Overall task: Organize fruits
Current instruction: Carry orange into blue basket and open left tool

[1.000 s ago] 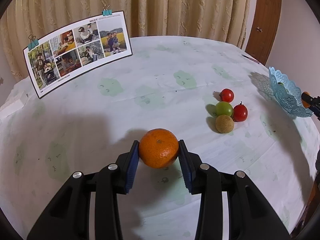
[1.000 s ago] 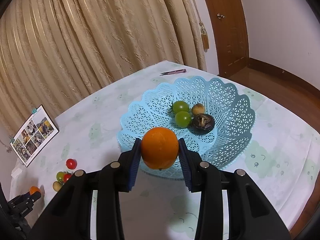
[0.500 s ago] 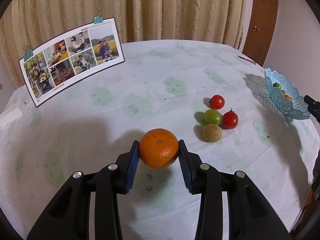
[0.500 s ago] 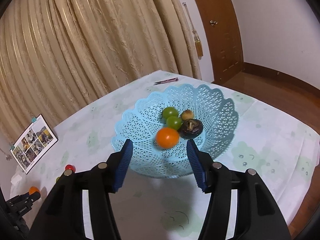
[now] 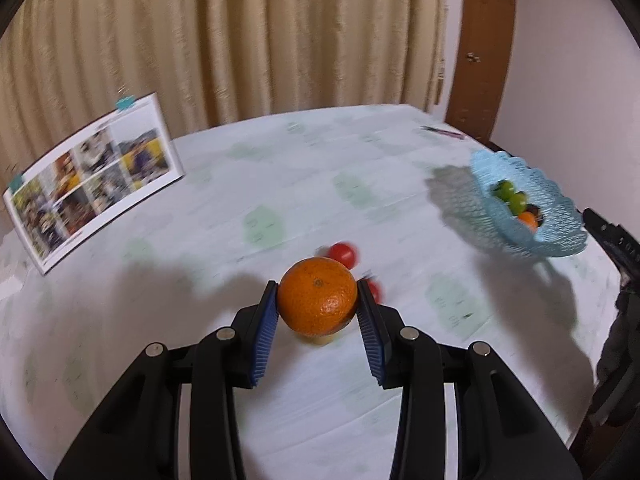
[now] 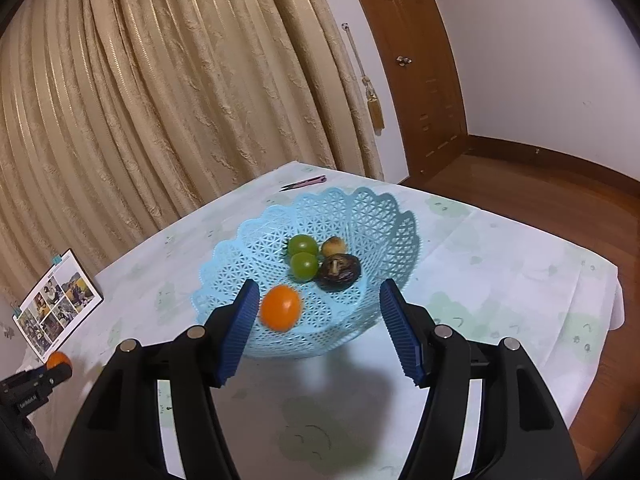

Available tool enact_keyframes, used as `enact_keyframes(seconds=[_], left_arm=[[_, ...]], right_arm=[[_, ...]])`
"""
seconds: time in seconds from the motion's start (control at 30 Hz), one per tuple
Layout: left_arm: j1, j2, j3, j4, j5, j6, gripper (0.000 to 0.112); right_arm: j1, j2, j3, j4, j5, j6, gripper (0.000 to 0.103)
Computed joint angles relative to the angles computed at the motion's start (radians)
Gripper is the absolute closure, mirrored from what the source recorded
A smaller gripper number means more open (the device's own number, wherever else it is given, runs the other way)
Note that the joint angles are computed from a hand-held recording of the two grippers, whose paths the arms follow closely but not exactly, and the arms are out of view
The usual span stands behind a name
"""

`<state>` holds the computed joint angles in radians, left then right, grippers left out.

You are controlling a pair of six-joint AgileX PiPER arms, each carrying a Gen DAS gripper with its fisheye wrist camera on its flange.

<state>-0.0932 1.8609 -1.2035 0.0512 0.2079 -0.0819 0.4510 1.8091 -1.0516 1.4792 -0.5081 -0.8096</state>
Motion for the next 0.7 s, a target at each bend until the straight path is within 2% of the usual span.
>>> enact_keyframes(seconds=[0.27,0.5,0.7], left_arm=[[-0.11,0.092,-0.183,0.052,0.065,-0.043,0.073],[-0.21,0.238,-0.421,0.131,0.153,-0.106,0.073],[-0.257,0.37,-0.654,0.084,0.254,-0.058,0.073]], right_arm=[[-0.045,-0.014,0.051,-0.067,0.055,0.08,0.038],[-0.061,-0.01,0.078,-0.14,0.083,0.168,0.038],[-0.069,-0.007,0.093,-0.187,0.1,0.225,0.038]])
